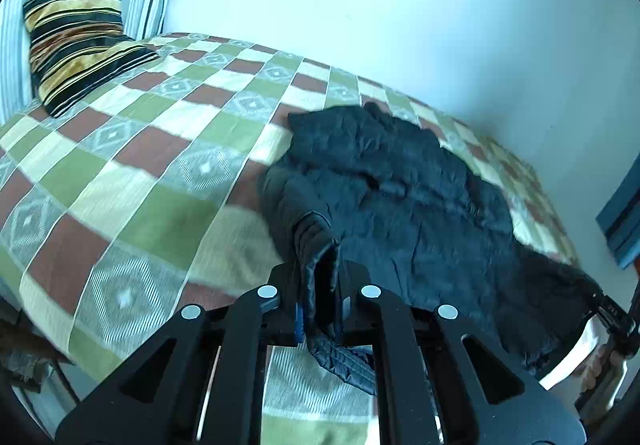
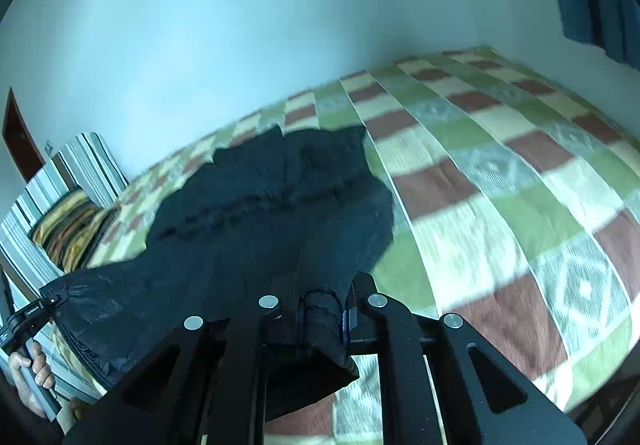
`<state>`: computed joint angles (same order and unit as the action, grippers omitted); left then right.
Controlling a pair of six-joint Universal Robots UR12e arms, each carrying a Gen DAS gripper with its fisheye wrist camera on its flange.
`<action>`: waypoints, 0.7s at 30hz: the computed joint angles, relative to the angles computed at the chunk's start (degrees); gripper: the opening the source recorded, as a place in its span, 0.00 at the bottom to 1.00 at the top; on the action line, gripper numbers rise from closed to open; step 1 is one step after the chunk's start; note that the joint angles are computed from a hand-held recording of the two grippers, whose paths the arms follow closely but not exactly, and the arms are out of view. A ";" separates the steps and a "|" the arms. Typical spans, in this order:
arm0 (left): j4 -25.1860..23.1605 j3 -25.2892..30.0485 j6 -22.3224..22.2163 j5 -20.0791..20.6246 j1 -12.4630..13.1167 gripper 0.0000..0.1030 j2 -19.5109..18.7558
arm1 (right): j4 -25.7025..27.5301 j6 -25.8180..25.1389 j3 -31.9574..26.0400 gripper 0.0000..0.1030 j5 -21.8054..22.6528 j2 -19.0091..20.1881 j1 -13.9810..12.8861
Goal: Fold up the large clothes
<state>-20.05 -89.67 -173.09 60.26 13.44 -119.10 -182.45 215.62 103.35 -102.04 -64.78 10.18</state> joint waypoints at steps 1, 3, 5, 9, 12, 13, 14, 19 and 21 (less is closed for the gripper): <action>-0.60 1.45 -0.34 -0.07 -0.23 0.09 -0.72 | -0.19 -0.35 -1.06 0.11 0.37 0.47 -0.33; -0.59 3.92 -0.93 0.66 -0.80 0.09 -2.15 | -0.04 -1.10 -3.11 0.11 0.77 1.48 -0.84; -1.46 7.39 -1.53 1.64 -1.64 0.09 -4.23 | 0.65 -1.34 -5.18 0.11 1.51 2.67 -1.54; -6.42 16.50 -2.63 4.36 -3.37 0.09 -9.79 | 3.28 0.06 -10.45 0.11 3.97 5.93 -3.40; -11.04 23.18 -3.75 6.42 -4.41 0.09 -13.89 | 6.68 0.95 -14.79 0.11 4.83 8.59 -4.46; -12.28 24.82 -3.92 6.91 -4.62 0.09 -14.93 | 7.50 1.12 -15.73 0.11 5.06 9.18 -4.70; -14.12 27.19 -4.14 7.70 -5.00 0.09 -16.45 | 9.01 1.24 -17.18 0.11 5.28 10.19 -5.09; -21.51 35.57 -3.83 11.41 -6.44 0.09 -22.23 | 16.24 1.53 -21.92 0.11 6.80 13.98 -6.31; -23.43 38.00 -3.17 12.85 -6.93 0.09 -24.01 | 19.27 1.88 -23.41 0.11 7.54 15.30 -6.69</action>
<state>-43.48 -51.67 -176.26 73.11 6.51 -143.11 -163.17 217.50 79.94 -94.50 -49.49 3.49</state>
